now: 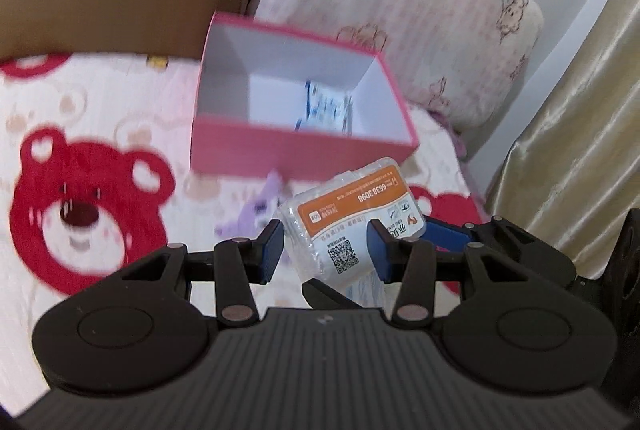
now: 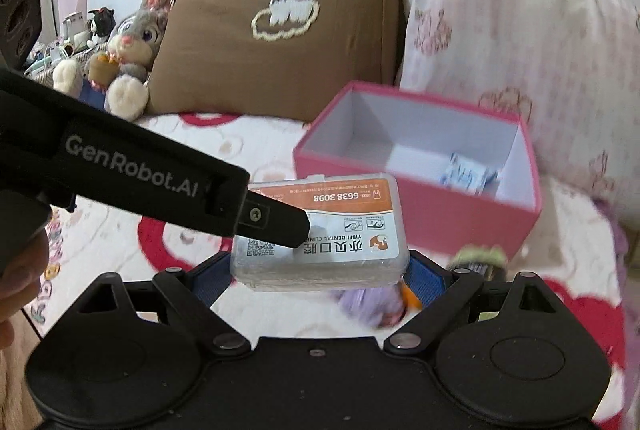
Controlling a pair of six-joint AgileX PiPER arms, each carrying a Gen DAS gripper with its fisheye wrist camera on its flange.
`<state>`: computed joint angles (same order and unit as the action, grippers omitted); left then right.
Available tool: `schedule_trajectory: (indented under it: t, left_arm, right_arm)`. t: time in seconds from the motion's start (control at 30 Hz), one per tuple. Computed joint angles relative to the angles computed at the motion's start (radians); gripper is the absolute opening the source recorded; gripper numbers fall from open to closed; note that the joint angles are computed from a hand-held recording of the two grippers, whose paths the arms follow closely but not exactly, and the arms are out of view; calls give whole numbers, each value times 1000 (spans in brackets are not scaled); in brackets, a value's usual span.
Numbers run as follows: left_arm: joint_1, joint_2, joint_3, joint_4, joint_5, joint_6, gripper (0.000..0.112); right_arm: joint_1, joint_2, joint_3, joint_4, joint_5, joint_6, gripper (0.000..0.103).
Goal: Organize objects
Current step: 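Lift the floss box with the left gripper and carry it into the pink box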
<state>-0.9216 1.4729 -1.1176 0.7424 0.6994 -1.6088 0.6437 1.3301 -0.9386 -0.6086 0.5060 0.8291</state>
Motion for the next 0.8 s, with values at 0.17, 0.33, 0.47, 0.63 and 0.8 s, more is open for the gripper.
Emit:
schedule_trajectory:
  t: [0.17,0.33,0.47,0.63,0.8]
  left_arm:
    - [126,57,-182,-148,24,253,44]
    - [260,159,-356,-312,29,486,44]
    - [338,261,-475,-373,17,576,44]
    - [392,400,-594,-372,13,579,44]
    - [460,535,-704,-459,-13,645,44]
  right_arm:
    - [-141,80,-170,295,9,-354,94]
    - [-232,209,-339,370,20,-460,94]
    - [-312,327,-487,518,55,-612,94]
    - [-404,506,-679,709,123,-791,94]
    - [-458,675,-856,775,189,-859,94]
